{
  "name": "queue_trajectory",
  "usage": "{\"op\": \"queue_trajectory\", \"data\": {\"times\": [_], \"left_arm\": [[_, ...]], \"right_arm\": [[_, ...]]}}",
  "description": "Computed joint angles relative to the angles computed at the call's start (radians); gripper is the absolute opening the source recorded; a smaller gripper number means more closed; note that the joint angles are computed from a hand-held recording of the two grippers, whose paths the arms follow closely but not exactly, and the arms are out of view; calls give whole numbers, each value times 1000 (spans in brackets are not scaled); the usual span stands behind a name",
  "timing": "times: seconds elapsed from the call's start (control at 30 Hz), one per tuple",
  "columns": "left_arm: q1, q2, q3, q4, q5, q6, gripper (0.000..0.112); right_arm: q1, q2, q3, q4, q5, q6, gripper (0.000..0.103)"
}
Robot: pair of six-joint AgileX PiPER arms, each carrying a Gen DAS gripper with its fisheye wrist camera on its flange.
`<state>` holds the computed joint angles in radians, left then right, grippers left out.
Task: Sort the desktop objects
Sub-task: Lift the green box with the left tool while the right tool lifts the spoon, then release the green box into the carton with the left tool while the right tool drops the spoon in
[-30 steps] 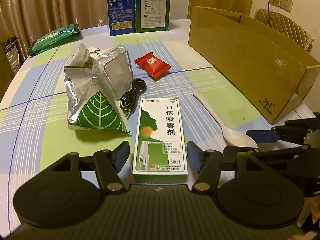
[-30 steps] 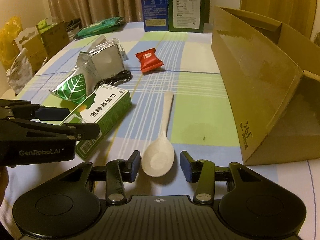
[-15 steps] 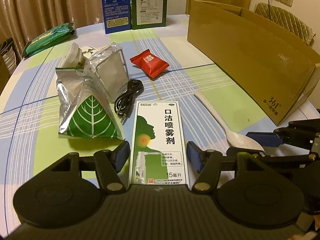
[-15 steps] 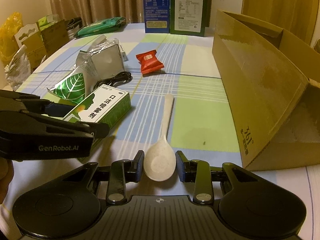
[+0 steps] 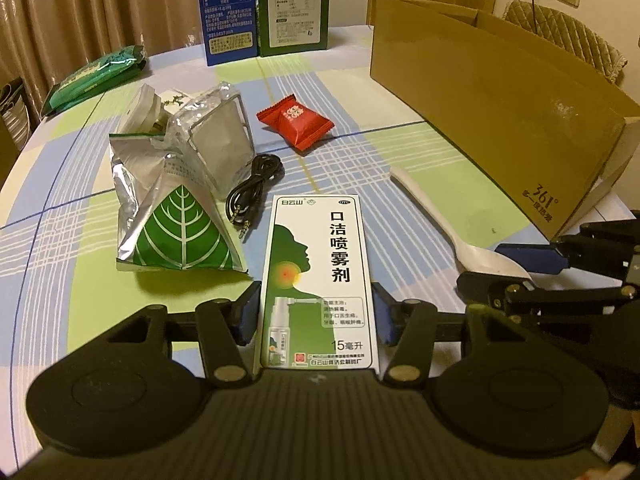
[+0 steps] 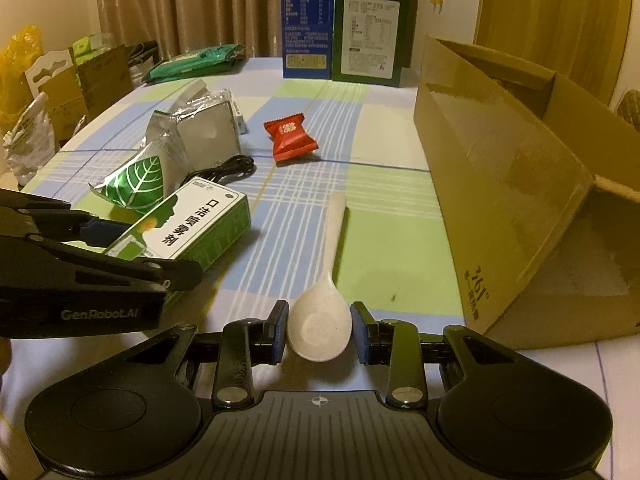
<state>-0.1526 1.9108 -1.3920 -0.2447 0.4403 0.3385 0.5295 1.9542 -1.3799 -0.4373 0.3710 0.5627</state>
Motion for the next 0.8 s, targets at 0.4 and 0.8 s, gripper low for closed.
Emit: {"op": "queue_trajectory", "data": {"times": [0.4, 0.8], "left_arm": [[4, -75, 21, 11, 1, -38, 50], [-95, -174, -82, 81, 86, -182, 50]], "right_arm": [[29, -127, 66, -187, -10, 133, 30], [-103, -320, 30, -81, 60, -6, 30]]}}
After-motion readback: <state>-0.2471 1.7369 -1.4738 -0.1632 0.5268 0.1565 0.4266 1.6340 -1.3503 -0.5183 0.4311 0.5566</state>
